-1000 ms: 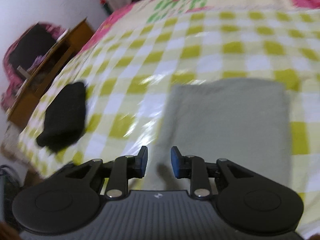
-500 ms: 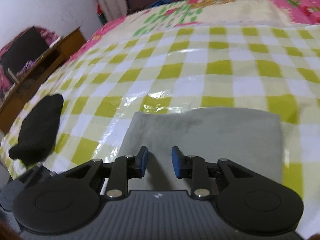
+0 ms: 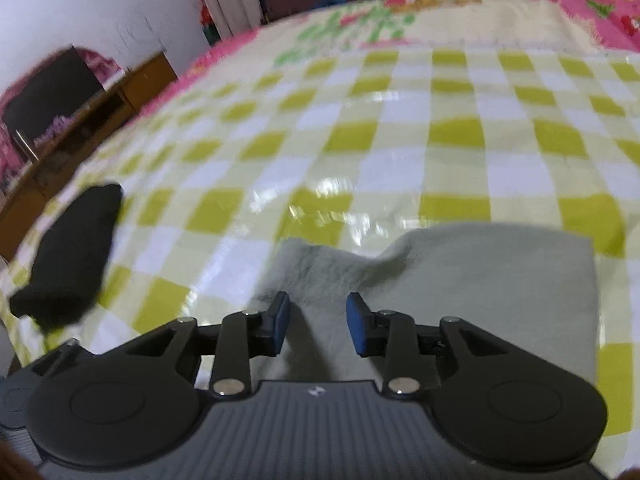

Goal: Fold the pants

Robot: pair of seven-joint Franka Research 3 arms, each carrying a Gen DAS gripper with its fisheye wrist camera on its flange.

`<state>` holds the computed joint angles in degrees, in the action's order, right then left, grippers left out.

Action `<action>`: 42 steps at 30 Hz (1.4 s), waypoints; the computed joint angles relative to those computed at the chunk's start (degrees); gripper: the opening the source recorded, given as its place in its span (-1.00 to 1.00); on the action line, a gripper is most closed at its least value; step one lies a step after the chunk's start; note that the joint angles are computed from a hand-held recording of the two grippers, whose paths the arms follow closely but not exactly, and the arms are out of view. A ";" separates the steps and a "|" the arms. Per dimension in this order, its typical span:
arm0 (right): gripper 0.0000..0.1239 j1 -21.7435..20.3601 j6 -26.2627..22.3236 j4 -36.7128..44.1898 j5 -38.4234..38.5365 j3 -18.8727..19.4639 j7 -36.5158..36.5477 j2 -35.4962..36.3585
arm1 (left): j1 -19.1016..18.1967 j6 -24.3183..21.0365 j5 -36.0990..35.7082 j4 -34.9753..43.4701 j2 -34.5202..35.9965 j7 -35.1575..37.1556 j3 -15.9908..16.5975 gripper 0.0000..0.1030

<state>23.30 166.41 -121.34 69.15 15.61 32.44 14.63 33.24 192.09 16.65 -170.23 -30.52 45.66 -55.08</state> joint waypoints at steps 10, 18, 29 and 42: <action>-0.41 2.15 -1.06 0.77 12.68 -1.08 -9.44 -2.13 | -0.12 2.33 -4.04 -1.58 -2.52 -0.90 -1.16 1.00; -0.38 -1.05 0.53 2.53 10.03 2.94 -7.81 -0.04 | 1.05 3.98 -3.55 -2.47 -4.63 -3.18 -3.15 1.00; -0.38 -1.38 1.77 0.70 9.65 3.11 -7.35 -1.89 | -1.46 0.84 -1.35 -2.48 -5.68 -4.68 -1.42 1.00; -0.34 1.41 3.83 -7.87 8.84 -0.02 -6.65 -9.10 | -10.42 -6.30 5.52 -2.79 -6.23 -10.82 7.63 1.00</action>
